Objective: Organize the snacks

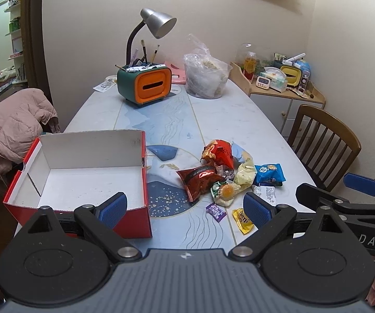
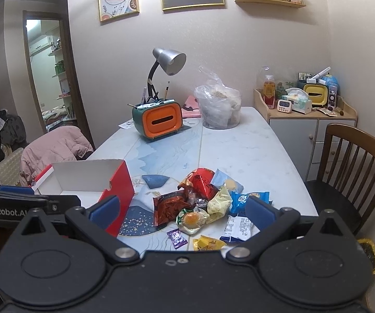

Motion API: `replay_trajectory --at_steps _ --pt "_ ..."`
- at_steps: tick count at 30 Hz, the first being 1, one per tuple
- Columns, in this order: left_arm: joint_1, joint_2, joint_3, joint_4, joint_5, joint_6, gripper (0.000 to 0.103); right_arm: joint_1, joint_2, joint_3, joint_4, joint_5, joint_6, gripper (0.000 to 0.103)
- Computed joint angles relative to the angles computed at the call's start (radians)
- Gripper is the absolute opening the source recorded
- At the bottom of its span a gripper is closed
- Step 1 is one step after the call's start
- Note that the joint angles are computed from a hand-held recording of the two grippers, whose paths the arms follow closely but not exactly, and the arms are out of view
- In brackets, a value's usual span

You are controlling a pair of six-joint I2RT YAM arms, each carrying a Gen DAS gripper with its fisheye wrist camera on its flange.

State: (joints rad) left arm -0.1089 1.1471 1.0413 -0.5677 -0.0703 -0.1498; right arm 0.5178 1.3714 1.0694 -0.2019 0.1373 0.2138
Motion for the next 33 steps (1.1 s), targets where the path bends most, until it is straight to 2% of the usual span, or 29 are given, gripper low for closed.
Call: replay_trajectory --at_steps 33 --pt "0.057 0.026 0.025 0.002 0.035 0.04 0.096 0.015 0.051 0.037 0.007 0.011 0.004 0.103"
